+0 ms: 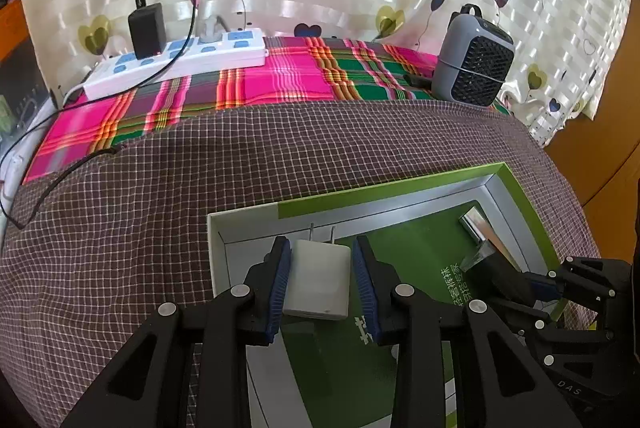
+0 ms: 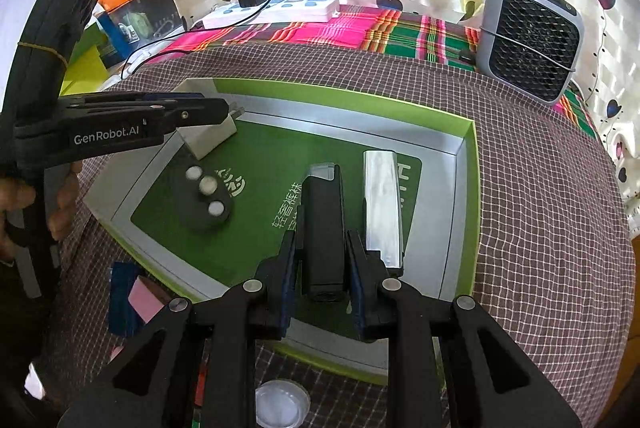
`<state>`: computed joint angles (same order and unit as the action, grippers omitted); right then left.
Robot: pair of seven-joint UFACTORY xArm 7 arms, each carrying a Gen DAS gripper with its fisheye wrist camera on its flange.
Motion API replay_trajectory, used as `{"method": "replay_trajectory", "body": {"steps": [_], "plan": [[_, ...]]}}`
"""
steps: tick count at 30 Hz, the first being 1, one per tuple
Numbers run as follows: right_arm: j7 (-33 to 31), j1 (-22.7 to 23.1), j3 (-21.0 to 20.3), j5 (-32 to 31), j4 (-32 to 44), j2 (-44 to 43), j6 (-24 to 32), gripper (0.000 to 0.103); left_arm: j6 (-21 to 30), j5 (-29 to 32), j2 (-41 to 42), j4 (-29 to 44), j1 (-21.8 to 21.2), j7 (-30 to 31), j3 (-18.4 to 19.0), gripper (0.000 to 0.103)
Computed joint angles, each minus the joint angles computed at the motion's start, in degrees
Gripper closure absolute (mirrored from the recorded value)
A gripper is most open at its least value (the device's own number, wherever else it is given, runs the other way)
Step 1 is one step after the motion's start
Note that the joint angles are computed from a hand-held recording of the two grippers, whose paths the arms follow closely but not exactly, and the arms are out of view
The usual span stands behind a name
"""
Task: Organize rigid objects
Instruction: 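Carry the charger and black bar into the green box and open both tools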
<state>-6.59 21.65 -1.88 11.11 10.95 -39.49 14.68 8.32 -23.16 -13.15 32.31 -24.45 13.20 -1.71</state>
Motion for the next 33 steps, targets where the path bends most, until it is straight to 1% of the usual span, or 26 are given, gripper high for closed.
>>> {"method": "replay_trajectory", "body": {"steps": [4, 18, 22, 25, 27, 33], "plan": [[0.1, -0.1, 0.1, -0.2, 0.0, 0.2, -0.3, 0.079, 0.3, 0.5, 0.2, 0.1, 0.4, -0.7, -0.3, 0.072], [0.4, 0.0, -0.2, -0.2, -0.1, 0.0, -0.4, 0.078, 1.4, -0.5, -0.8, 0.1, 0.4, -0.3, -0.1, 0.072], [0.2, 0.7, -0.8, 0.5, -0.3, 0.0, -0.9, 0.075, 1.5, -0.7, -1.6, -0.4, 0.0, -0.2, 0.1, 0.071], [0.2, 1.0, -0.9, 0.7, -0.6, -0.4, -1.2, 0.068, 1.5, -0.3, -2.5, -0.9, 0.1, -0.5, 0.0, 0.071], [0.2, 1.2, -0.8, 0.7, -0.8, -0.7, -1.3, 0.062, 1.5, 0.3, -3.1, -1.3, 0.2, -1.0, -0.2, 0.071], [2.0, 0.5, 0.3, 0.3, -1.6, -2.4, -1.3, 0.061, 1.8, 2.1, -6.0, -3.3, 0.2, -3.3, -0.3, 0.07]]}}
